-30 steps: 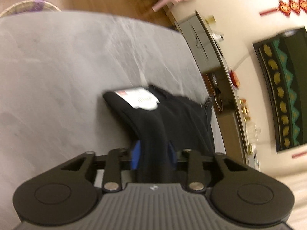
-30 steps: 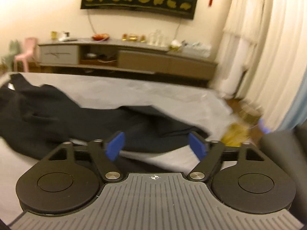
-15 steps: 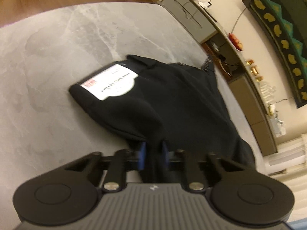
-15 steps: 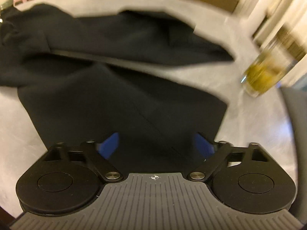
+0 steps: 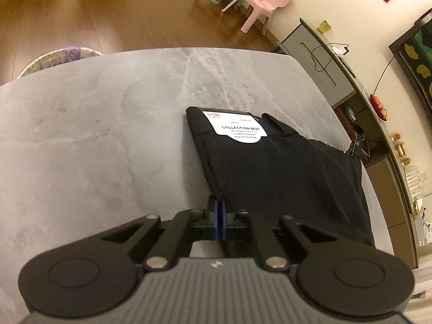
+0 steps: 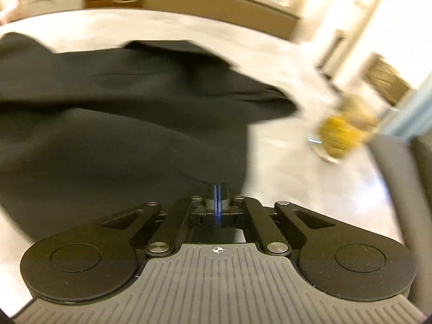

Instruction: Fold clothes

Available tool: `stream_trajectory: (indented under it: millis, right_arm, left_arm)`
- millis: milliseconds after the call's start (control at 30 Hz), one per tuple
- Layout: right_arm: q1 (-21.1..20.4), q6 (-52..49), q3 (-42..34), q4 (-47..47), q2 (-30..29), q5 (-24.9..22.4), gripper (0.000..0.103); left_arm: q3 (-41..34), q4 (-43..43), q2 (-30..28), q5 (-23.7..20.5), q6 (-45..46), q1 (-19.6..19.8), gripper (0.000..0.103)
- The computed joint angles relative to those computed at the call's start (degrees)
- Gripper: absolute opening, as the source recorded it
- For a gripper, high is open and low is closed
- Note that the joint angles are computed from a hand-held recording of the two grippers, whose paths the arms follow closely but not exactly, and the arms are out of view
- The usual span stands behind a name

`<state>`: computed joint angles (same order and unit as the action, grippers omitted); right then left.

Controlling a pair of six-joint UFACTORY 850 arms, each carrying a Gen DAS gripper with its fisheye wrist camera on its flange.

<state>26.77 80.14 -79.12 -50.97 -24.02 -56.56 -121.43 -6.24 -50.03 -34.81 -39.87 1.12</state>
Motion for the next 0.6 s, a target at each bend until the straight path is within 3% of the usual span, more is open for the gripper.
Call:
stream_trajectory:
  millis: [100, 167, 200, 267, 300, 333, 367, 467, 500, 567, 600]
  right_arm:
    - [1.10, 9.55, 4.33, -4.57, 4.10, -2.13, 0.000]
    - [2.08, 15.43, 5.87, -8.39, 5.80, -3.35, 0.000]
    - [2.14, 18.20, 6.73, -10.17, 6.66, -1.02, 0.003]
    - [1.44, 21.70, 7.83, -11.12, 7.85, 6.79, 0.034]
    - [0.68, 20.27, 7.48, -8.53, 7.60, 11.14, 0.068]
    - [-0.03, 17.79, 6.90, -5.29, 7.04, 14.71, 0.082]
    - [-0.52, 14.36, 5.93, -2.05, 6.13, 16.42, 0.082]
    - [-0.97, 7.21, 3.00, 4.50, 3.45, 15.57, 0.081]
    - [-1.23, 5.26, 2.42, 6.57, 2.86, 15.72, 0.075]
    - [-1.44, 2.92, 1.88, 6.56, 2.30, 16.48, 0.057]
    - [-1.51, 1.93, 1.69, 6.06, 2.09, 16.93, 0.030]
  left_arm:
    - [-1.48, -4.04, -0.74, -0.73, 3.87, -0.14, 0.008]
    - [-0.27, -10.93, -0.03, 0.33, 10.91, 0.06, 0.020]
    - [-0.11, -13.69, 0.17, 0.47, 14.00, 0.01, 0.029]
    - [-0.18, -15.59, 0.25, 0.75, 17.28, -0.35, 0.042]
    - [-0.17, -15.87, 0.35, 0.96, 18.39, -0.61, 0.050]
    - [-0.04, -15.23, 0.51, 1.25, 18.24, -0.90, 0.054]
    - [-0.16, -15.08, 0.44, 1.13, 18.35, -1.00, 0.054]
    - [-0.19, -14.77, 0.30, 1.50, 18.84, -1.35, 0.054]
    - [-0.28, -14.80, 0.24, 1.74, 19.30, -1.42, 0.053]
    - [-0.04, -15.74, 0.44, 2.26, 21.57, -1.48, 0.033]
    - [-0.31, -16.55, 0.30, 2.34, 23.22, -1.47, 0.008]
